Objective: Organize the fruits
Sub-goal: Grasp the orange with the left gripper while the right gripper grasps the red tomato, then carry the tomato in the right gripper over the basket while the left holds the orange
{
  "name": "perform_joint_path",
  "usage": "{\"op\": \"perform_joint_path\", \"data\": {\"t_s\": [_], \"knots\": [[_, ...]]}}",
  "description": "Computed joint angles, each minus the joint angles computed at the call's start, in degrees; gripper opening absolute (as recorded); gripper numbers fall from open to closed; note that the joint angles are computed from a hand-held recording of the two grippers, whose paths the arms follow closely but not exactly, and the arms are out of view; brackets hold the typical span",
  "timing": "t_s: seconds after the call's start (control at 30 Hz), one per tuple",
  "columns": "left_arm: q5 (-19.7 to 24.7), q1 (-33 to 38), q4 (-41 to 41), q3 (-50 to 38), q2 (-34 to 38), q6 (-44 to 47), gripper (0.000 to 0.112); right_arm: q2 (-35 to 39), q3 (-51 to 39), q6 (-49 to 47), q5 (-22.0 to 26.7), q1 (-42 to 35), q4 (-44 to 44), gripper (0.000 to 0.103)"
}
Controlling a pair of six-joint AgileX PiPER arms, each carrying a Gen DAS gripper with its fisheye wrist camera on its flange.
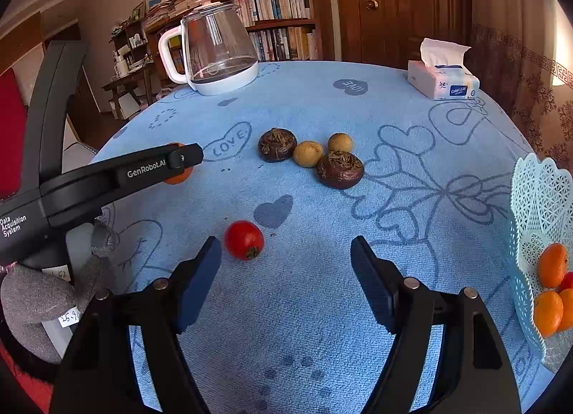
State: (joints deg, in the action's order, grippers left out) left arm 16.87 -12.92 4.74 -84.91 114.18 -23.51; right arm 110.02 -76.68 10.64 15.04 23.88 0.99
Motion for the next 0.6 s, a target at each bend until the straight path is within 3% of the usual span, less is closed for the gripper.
{"op": "perform_joint_path", "data": {"t_s": [0.13, 0.4, 0.6], "knots": [[0.1, 0.6, -2.4, 0.3, -0.3, 1.5, 0.040, 4.1, -6.1, -5.7, 4.7, 0.7, 5.2, 0.054], [0.1, 1.0, -5.4, 0.3, -0.4, 4.1, 0.040, 8.4, -12.3, -2.4, 9.4, 1.8, 1.4, 0.031], [0.1, 0.8, -6.0, 0.5, -0.5, 4.7, 0.040, 7.7, -11.4, -1.3, 8.9, 1.7, 0.7, 0.030]]}}
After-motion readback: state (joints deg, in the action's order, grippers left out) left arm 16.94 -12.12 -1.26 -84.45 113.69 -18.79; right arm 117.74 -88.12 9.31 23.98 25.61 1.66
